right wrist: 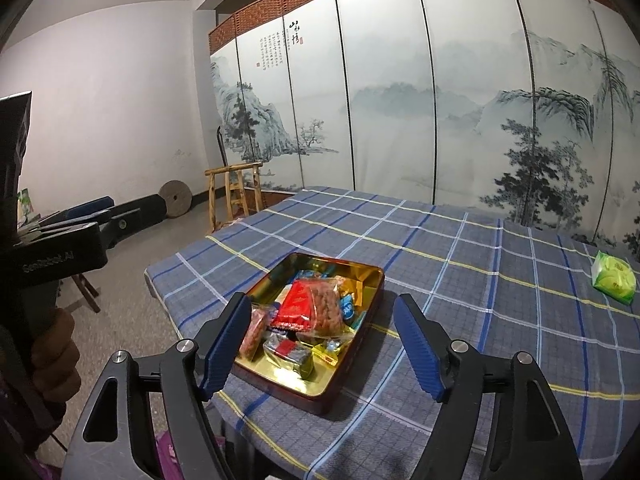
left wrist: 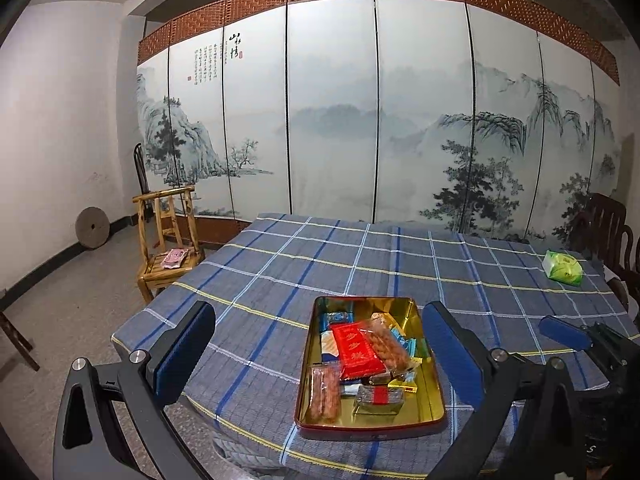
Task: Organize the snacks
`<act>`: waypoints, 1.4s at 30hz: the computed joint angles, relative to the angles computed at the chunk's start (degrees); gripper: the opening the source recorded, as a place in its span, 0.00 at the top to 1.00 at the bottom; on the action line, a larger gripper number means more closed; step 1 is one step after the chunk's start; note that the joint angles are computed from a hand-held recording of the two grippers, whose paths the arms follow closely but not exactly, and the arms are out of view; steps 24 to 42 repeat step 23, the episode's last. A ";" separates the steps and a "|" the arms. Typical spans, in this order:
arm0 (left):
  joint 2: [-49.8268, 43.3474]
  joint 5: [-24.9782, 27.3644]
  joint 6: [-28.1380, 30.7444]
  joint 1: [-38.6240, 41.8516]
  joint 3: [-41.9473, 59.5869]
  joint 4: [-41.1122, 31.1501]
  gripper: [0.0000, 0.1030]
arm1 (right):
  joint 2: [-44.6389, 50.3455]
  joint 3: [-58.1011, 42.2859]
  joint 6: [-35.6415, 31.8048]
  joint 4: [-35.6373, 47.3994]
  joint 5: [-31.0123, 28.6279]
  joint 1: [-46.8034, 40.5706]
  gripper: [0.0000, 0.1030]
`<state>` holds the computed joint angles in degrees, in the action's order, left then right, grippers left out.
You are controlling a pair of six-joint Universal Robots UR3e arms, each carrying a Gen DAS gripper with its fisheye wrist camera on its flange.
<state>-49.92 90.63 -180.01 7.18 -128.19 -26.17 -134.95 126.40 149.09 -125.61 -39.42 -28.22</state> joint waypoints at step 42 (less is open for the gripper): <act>-15.10 13.16 -1.23 -10.06 2.67 7.75 0.01 | 33.35 -1.09 -4.85 -21.27 -16.66 -9.91 0.19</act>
